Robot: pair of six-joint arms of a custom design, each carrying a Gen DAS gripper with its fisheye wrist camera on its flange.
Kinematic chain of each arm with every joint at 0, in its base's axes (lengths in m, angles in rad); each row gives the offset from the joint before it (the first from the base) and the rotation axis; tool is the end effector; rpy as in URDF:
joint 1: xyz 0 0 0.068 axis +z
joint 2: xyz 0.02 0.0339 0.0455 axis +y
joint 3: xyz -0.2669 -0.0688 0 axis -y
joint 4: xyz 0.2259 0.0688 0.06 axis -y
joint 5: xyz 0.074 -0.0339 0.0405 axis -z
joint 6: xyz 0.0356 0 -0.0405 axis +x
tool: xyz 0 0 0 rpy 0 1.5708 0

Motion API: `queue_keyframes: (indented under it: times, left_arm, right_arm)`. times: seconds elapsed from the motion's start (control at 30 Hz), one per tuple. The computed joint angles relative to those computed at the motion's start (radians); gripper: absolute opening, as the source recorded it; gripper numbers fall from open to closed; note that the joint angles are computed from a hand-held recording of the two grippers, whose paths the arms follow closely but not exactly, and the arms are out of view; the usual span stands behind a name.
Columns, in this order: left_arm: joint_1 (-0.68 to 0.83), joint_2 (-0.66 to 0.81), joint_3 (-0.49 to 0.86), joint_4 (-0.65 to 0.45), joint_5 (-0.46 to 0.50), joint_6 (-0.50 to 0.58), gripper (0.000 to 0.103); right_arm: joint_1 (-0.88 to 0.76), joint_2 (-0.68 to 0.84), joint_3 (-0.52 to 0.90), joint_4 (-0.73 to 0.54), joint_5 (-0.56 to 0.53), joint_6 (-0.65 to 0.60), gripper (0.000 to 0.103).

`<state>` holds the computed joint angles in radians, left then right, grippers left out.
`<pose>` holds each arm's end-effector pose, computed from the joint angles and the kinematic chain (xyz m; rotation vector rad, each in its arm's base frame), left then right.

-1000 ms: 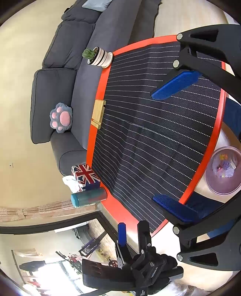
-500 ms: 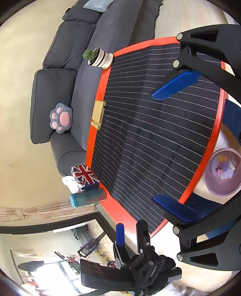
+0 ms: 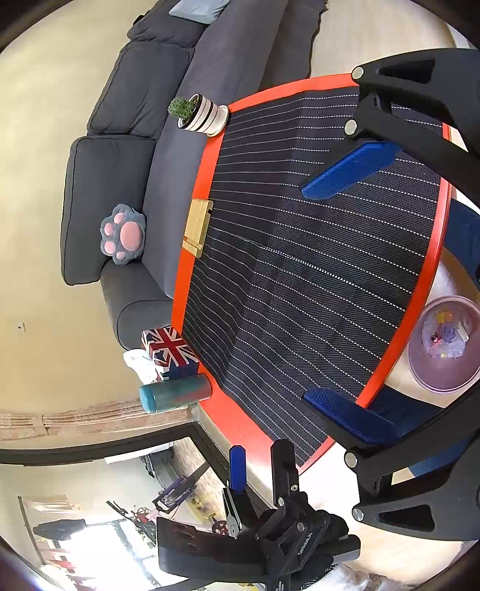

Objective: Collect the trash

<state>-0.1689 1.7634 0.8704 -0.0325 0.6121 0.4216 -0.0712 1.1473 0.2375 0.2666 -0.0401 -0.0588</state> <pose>0.3135 -0.0742 0.1547 0.9246 2.1839 -0.6399 0.1837 -0.0117 0.1496 -0.0085 2.2135 -0.0276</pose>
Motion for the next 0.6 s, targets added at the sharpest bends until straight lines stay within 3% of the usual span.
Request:
queue_keyframes:
  times: [0.6]
  left_arm:
    - [-0.011,0.001,-0.006,0.01,-0.007,-0.006,0.097]
  right_arm:
    - [-0.005,-0.013,-0.003,-0.008,0.001,-0.003,0.1]
